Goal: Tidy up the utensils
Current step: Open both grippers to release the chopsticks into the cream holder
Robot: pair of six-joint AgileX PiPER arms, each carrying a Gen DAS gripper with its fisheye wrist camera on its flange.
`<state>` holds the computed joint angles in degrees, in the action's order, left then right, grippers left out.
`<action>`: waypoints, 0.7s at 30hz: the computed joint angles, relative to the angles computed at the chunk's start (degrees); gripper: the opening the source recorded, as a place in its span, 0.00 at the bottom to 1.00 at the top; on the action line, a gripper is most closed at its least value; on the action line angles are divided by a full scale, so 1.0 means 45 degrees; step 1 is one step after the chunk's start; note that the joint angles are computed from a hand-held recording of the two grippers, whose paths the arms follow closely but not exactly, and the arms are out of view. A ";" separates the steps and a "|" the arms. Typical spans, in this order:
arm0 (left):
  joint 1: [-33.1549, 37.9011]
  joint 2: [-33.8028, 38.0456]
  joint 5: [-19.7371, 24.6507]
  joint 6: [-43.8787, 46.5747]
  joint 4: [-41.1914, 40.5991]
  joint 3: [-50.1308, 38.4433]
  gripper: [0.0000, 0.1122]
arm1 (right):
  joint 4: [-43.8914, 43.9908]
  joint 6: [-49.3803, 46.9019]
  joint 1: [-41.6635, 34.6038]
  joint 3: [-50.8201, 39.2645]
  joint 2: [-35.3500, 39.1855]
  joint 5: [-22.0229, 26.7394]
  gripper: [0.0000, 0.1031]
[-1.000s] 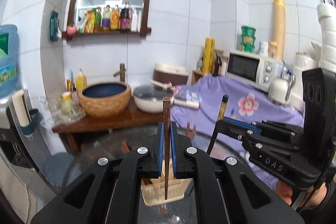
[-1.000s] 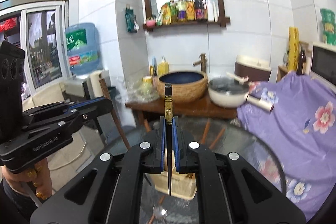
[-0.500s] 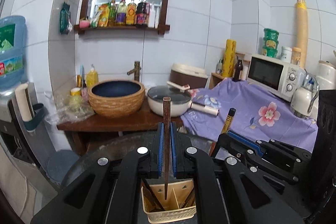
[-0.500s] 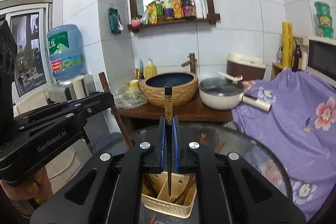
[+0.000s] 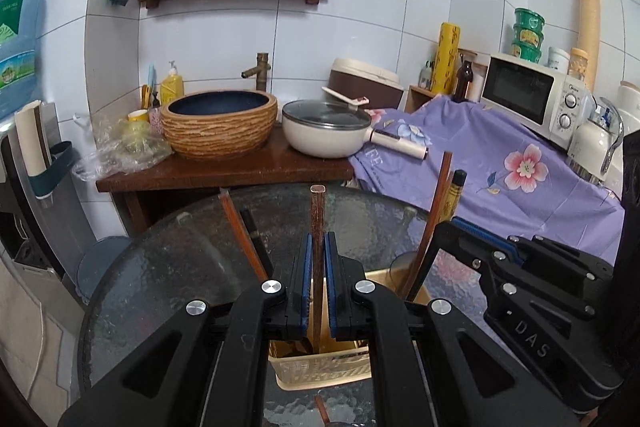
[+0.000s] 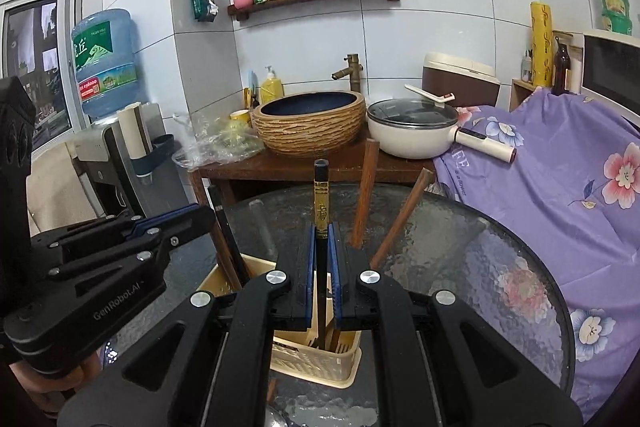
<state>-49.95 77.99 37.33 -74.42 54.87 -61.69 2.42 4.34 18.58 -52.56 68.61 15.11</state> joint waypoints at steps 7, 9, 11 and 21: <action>0.0011 0.0215 -0.0123 -0.0215 0.0208 0.0249 0.06 | -0.0987 0.0883 0.0031 0.0308 0.0100 -0.0094 0.08; 0.0212 0.0084 -0.0397 0.0317 -0.0443 0.0220 0.06 | -0.1732 0.1528 0.0082 0.0502 -0.0091 -0.0241 0.08; 0.0333 -0.0222 -0.0570 0.0971 -0.1111 0.0268 0.12 | -0.1887 0.1586 0.0088 0.0697 -0.0475 -0.0354 0.08; -0.3204 -0.3686 0.2275 -0.2913 0.2503 0.3234 0.82 | -0.0579 0.0141 0.0573 0.3353 -0.3785 -0.0302 0.56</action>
<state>-64.36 61.41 47.57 -87.53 66.14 -47.14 -0.18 4.97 21.16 -37.47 51.57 13.75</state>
